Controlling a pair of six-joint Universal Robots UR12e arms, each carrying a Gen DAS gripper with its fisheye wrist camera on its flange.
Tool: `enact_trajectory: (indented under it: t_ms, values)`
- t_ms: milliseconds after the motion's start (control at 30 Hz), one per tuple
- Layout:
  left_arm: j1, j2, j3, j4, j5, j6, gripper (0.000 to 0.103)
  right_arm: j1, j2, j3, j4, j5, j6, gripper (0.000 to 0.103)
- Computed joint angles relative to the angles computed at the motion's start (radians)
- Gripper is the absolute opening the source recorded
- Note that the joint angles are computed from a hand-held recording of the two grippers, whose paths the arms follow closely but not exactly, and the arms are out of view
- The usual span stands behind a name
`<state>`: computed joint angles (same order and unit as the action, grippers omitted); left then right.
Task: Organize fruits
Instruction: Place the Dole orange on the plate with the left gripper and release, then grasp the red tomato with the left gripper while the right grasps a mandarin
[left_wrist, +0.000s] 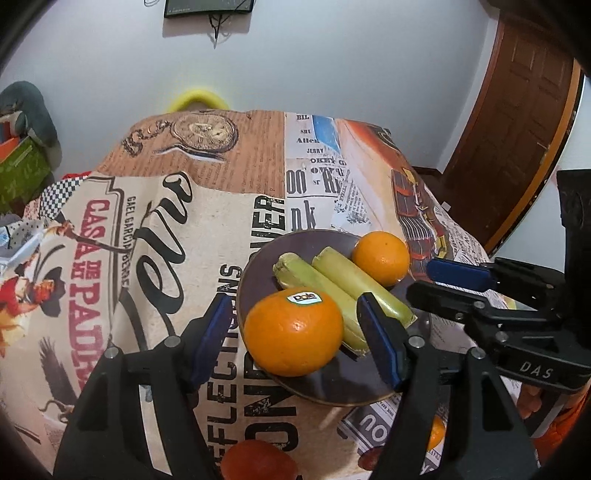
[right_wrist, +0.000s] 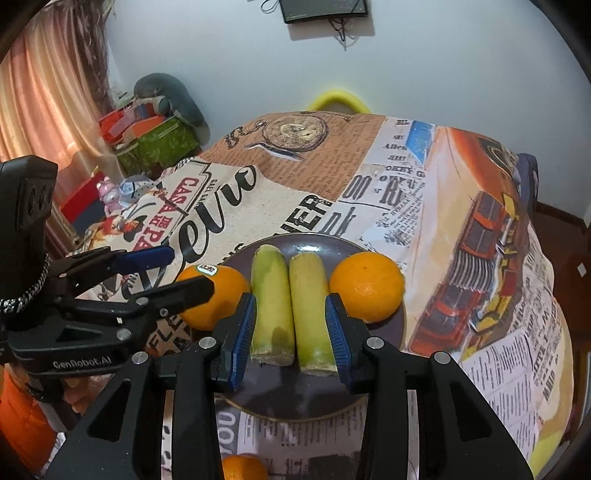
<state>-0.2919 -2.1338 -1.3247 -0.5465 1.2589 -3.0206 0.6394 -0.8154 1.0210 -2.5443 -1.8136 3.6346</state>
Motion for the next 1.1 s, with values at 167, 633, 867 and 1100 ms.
enact_trajectory:
  t_ms: [167,633,867,1100]
  values:
    - [0.001,0.030,-0.034,0.025,0.015,0.005,0.069,0.009,-0.023,0.028,-0.008,-0.028,0.014,0.035]
    - [0.022,0.152,-0.186,0.084,0.037,-0.005,0.069,0.069,-0.076,0.091,-0.003,-0.143,0.035,0.042]
    - [0.029,0.184,-0.238,0.067,0.055,0.003,0.069,0.093,-0.087,0.115,0.012,-0.158,0.071,0.047]
    - [0.035,0.193,-0.278,0.034,0.070,0.008,0.069,0.100,-0.083,0.132,0.046,-0.139,0.112,0.053]
